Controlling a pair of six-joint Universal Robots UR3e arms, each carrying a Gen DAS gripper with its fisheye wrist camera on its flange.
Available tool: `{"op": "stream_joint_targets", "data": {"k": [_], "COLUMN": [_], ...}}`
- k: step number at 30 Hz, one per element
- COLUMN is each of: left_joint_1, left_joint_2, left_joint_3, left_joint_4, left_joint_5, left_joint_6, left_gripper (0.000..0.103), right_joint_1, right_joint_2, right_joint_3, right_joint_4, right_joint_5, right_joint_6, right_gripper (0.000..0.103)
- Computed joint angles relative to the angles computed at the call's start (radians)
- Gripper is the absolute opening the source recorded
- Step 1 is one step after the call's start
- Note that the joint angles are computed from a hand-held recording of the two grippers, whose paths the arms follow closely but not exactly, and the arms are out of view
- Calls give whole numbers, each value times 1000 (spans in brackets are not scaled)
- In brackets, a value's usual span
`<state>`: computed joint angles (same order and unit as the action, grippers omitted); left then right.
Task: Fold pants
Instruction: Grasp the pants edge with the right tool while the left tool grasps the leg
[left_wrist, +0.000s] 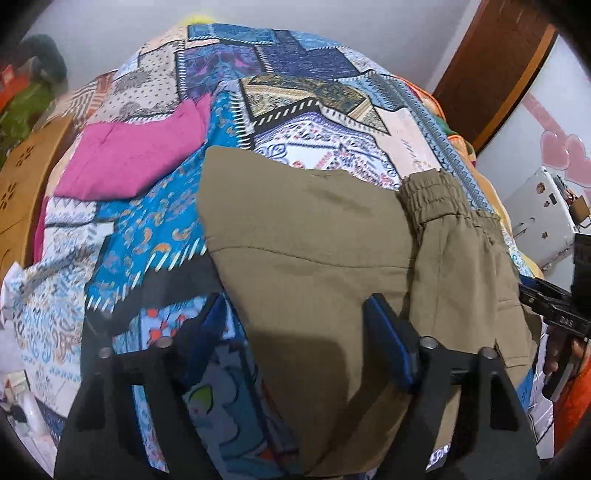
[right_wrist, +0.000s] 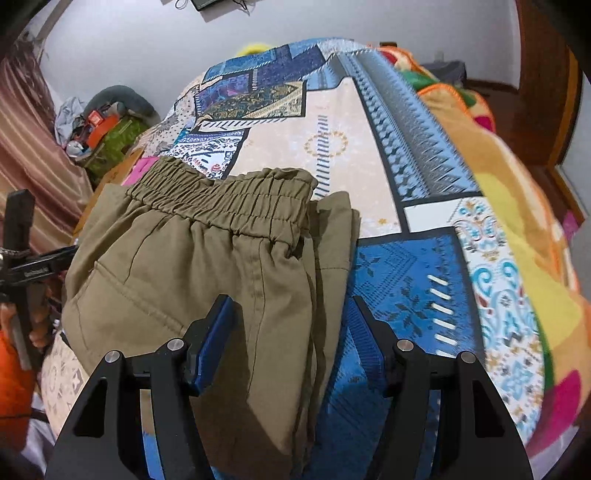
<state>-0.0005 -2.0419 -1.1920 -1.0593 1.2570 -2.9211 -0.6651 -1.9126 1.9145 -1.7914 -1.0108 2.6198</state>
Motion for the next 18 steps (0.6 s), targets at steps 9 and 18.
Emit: {"op": "stream_joint_targets", "data": {"k": [9, 18], "left_joint_1": [-37, -48], "left_joint_2": [-92, -133], "left_joint_3": [122, 170], "left_joint_4": [-7, 25], "left_joint_5": [-12, 13], "left_joint_6": [24, -15], "left_gripper": [37, 12], "right_joint_1": [-24, 10], "right_joint_2": [127, 221], "right_joint_3": [-23, -69], "right_joint_4": [-43, -116], "right_joint_5": [37, 21], "right_joint_6": [42, 68], "right_gripper": [56, 22]}}
